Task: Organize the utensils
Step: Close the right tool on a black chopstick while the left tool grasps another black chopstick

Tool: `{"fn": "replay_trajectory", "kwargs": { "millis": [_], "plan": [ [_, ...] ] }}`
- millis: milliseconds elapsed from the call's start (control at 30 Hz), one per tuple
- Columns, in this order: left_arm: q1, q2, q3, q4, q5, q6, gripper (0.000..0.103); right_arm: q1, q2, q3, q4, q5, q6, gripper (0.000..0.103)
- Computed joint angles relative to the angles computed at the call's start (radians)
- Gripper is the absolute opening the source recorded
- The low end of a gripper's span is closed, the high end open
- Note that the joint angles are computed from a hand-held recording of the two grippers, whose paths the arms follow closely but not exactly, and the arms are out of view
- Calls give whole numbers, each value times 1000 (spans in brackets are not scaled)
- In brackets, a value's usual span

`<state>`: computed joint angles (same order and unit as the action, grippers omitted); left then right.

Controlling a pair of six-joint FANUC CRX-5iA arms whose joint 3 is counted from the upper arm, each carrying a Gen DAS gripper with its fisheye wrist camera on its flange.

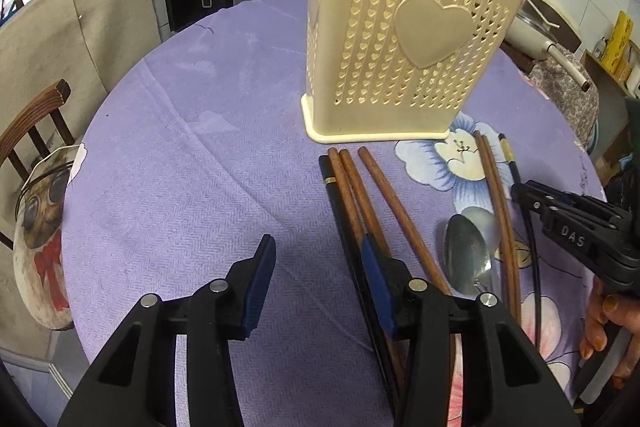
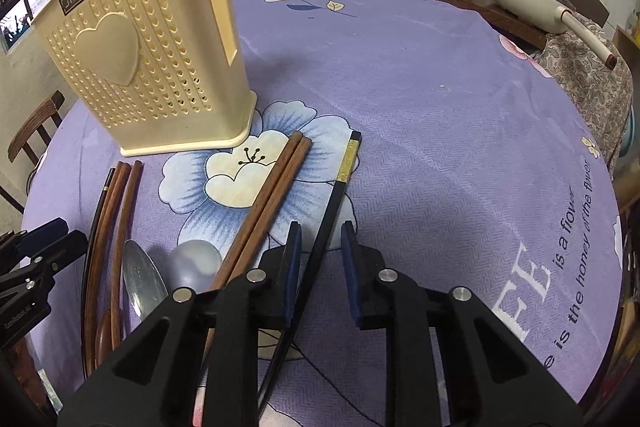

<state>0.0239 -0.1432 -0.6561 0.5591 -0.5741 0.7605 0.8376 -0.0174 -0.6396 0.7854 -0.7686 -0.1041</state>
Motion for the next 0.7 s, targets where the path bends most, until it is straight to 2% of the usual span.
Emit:
{"fn": "replay_trajectory", "kwargs": {
  "millis": [167,300,500,700],
  "plan": [
    [-9,9,35,-74,-32,66,43,15,1,-1,3,-13,-3,21],
    [-27,17,60,-149,-12,141,41,21,12,10,2,-20,-4,21],
    [8,33,72,-122,-45,116,41,14,3,4,-2,-13,-4,21],
    [-27,89,146,-179,-71,203,41,-1,37,43,-14,-26,2,21]
  ]
}}
